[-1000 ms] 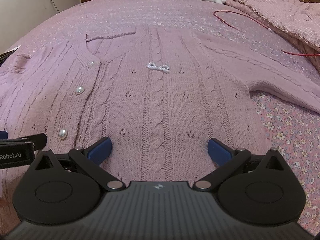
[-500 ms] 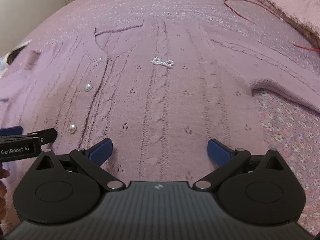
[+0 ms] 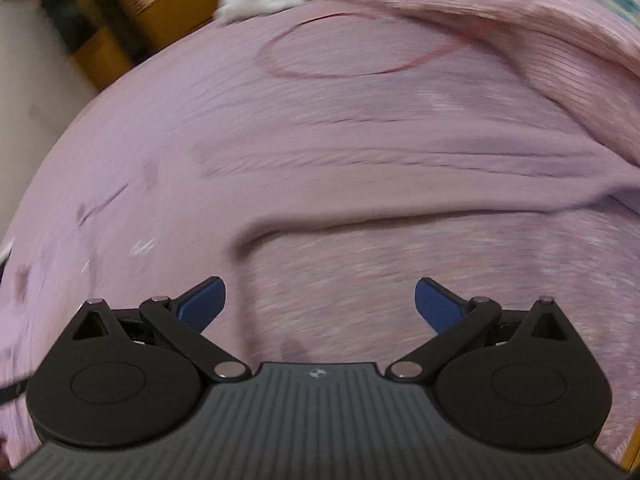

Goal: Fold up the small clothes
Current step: 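Reach the right tool to the cardigan sleeve cuff and close on it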

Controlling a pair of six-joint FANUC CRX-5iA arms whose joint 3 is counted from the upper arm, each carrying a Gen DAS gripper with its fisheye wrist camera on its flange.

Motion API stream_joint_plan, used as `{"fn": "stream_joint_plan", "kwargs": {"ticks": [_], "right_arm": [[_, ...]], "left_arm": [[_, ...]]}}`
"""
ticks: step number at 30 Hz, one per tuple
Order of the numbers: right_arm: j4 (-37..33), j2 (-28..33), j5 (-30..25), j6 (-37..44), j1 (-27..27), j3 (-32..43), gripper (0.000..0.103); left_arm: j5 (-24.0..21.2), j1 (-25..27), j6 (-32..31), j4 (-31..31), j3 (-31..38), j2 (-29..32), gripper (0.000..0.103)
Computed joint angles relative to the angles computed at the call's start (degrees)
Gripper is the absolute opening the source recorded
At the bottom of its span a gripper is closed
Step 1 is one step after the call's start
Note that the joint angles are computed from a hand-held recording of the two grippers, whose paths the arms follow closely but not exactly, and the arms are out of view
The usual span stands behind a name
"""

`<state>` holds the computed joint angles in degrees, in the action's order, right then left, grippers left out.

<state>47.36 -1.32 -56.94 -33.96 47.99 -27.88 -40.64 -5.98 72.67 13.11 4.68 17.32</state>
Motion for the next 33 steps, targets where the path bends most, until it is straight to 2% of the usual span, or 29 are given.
{"fn": "stream_joint_plan", "kwargs": {"ticks": [4,8,12,17,23,28,29,31,33], "right_arm": [[-1.8,-3.8,-6.9,-5.9,0.7,-4.6,0.103],[-0.3,-8.1,-9.2,-11.8,1.0,-10.9,0.103],[1.4,-9.9,-11.1,-14.3,-0.3,-14.9,0.103],[8.8,-12.5,-7.2,-20.1,-4.0,-20.6,0.103],[17.5,-14.3,-2.3,-32.5,-10.2,-24.9,0.103],[30.3,-16.2,4.5,-48.8,-17.7,-30.0,0.103],[31.1,-16.0,4.1,-50.1,-17.5,-30.2,0.100],[30.1,-14.7,1.7,-48.9,-16.7,-29.4,0.080],[26.8,-14.0,0.7,-45.5,-15.8,-27.8,0.041]], "left_arm": [[0.4,-0.6,2.1,-2.4,0.6,-0.1,0.103],[0.1,-1.1,4.2,-3.8,1.7,0.6,0.103],[-0.4,-1.9,7.9,-6.9,3.1,1.2,0.103],[-2.3,-2.5,7.1,-8.3,4.4,1.8,0.103],[-2.6,-3.0,5.9,-9.6,4.1,1.1,0.103],[-4.6,-3.3,7.5,-12.6,5.7,1.6,0.103],[-4.5,-3.3,7.6,-12.8,5.7,1.5,0.103],[-4.6,-3.0,7.5,-12.5,5.5,1.4,0.103],[-4.4,-2.6,7.3,-11.8,5.2,1.2,0.103]]}}
